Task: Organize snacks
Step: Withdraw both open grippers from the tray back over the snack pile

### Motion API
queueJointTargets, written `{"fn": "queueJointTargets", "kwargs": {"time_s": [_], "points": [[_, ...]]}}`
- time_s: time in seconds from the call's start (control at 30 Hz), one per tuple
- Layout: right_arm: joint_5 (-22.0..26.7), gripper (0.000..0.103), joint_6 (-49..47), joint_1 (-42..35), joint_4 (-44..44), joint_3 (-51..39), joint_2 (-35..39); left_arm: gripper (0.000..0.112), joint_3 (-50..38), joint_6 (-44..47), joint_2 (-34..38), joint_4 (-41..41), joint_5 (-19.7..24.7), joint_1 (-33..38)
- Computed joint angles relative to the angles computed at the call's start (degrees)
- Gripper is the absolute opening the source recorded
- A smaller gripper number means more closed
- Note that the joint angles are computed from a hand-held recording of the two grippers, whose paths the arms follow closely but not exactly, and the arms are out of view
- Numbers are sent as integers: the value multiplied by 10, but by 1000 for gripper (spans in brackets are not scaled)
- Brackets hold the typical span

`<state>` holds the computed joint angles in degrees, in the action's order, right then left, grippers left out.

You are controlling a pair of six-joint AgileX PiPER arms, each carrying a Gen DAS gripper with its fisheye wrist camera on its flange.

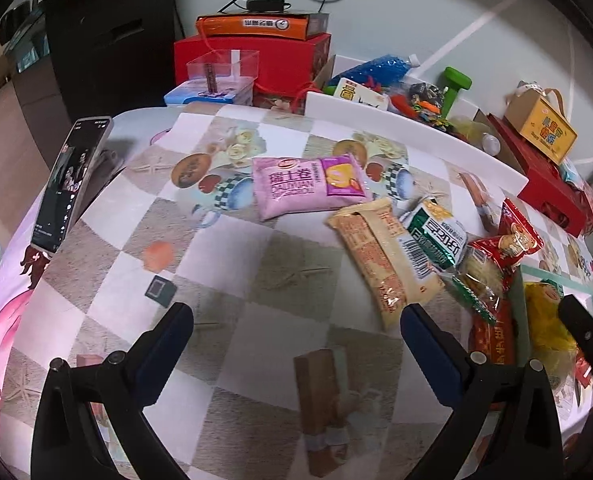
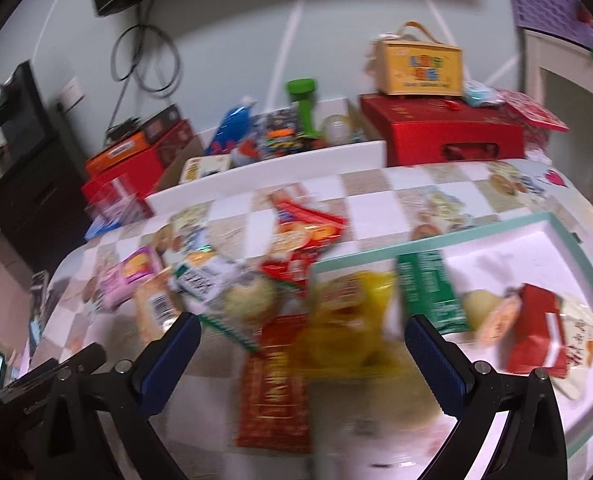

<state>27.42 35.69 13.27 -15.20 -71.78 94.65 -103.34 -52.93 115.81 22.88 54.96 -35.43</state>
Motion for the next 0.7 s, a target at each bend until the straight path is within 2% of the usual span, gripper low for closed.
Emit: {"fn": "queueJointTargets", "kwargs": {"time_s": [0.13,0.33,0.43,0.7], "points": [[22,103,76,44,-93,-17,12,103,16,2,-10,-4,-5,7],[9,103,114,58,-127,-8,-1,103,18,19,-7,-18,-2,15],[21,103,146,65,-166,-9,-4,103,19,27,-6,-26,-6,16],[1,103,84,72,-118,-14,-2,103,18,26,-6,-25,-3,18]]}}
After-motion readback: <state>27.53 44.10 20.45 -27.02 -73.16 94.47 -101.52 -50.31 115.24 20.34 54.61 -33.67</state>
